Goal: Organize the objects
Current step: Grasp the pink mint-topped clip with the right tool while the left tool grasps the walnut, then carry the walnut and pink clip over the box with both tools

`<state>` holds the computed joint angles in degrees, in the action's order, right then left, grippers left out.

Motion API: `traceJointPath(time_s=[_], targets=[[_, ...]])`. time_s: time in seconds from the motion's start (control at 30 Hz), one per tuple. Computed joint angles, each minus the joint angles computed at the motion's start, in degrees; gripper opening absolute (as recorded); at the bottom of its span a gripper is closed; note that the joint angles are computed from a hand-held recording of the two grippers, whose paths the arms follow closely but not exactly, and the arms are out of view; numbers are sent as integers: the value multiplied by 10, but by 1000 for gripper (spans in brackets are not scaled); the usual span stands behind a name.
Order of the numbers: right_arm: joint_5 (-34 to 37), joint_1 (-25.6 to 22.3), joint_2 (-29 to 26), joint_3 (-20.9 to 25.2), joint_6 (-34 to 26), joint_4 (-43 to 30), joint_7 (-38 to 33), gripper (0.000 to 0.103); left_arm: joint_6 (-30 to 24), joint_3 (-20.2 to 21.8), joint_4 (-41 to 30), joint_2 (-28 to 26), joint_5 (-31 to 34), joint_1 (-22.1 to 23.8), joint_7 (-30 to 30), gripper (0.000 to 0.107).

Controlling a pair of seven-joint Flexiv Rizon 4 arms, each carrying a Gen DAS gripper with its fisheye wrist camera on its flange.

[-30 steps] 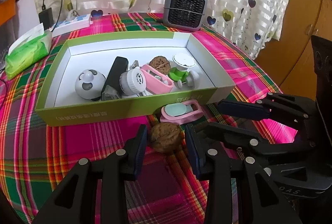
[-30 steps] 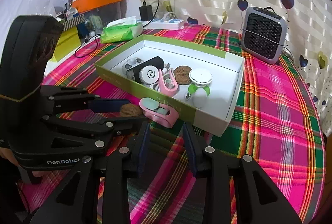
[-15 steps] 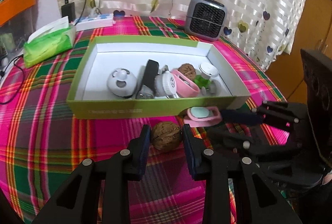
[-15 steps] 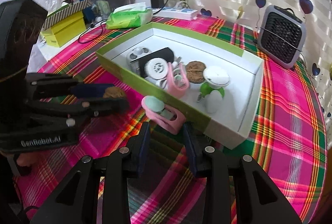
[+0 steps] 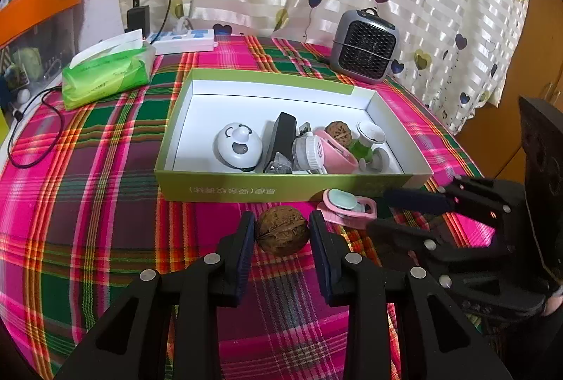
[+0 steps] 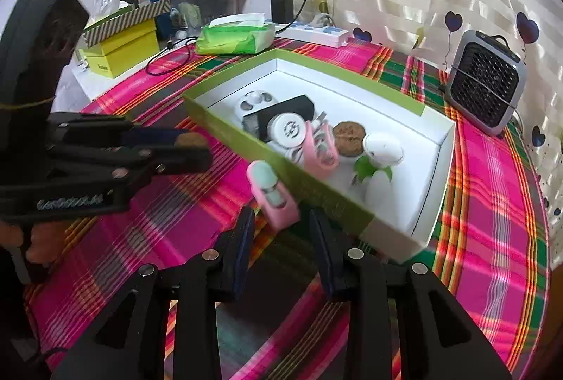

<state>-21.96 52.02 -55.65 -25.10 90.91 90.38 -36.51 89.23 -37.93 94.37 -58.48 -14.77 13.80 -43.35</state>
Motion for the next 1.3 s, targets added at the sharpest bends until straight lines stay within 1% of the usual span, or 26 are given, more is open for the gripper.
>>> traceJointPath(time_s=[0.13,0.2,0.23,0.3,0.43,0.47,0.5,0.57,0.7,0.8,0.9,1.03,1.3], targets=[[-17,-48,-4,60,-28,-33,-27,34,-1,1,-1,0,0,0,1,29],[-26,-73,-2,99,-21,-39,-48,34,-1,1,-1,0,0,-1,1,29],[-28,-80,-3,110,-11,-40,-57,34,-2,2,-1,0,0,-1,1,29],[-26,-70,-3,99,-9,-38,-57,34,-2,2,-1,0,0,-1,2,29],[-19,-64,-9,88,-31,-51,-43,34,-2,4,0,-1,2,-2,5,29],[-20,-66,-10,90,-35,-54,-41,30,-2,5,0,-1,2,-2,5,29],[-23,-69,-11,94,-37,-56,-41,21,-2,7,-1,-1,2,-3,5,29],[-27,-70,-12,97,-42,-60,-40,19,-4,11,-1,0,1,-6,5,29],[-29,-52,-9,71,-34,-45,-14,18,-7,13,0,2,1,-9,8,29],[-22,-24,-4,35,-13,-22,13,18,-5,11,3,3,1,-8,12,29],[-7,13,-1,-10,6,3,38,18,0,3,9,3,3,-3,15,29],[25,61,-2,-61,29,28,57,18,17,-18,24,0,15,13,19,29],[90,132,-11,-130,45,56,60,18,51,-66,50,-11,62,52,11,29]])
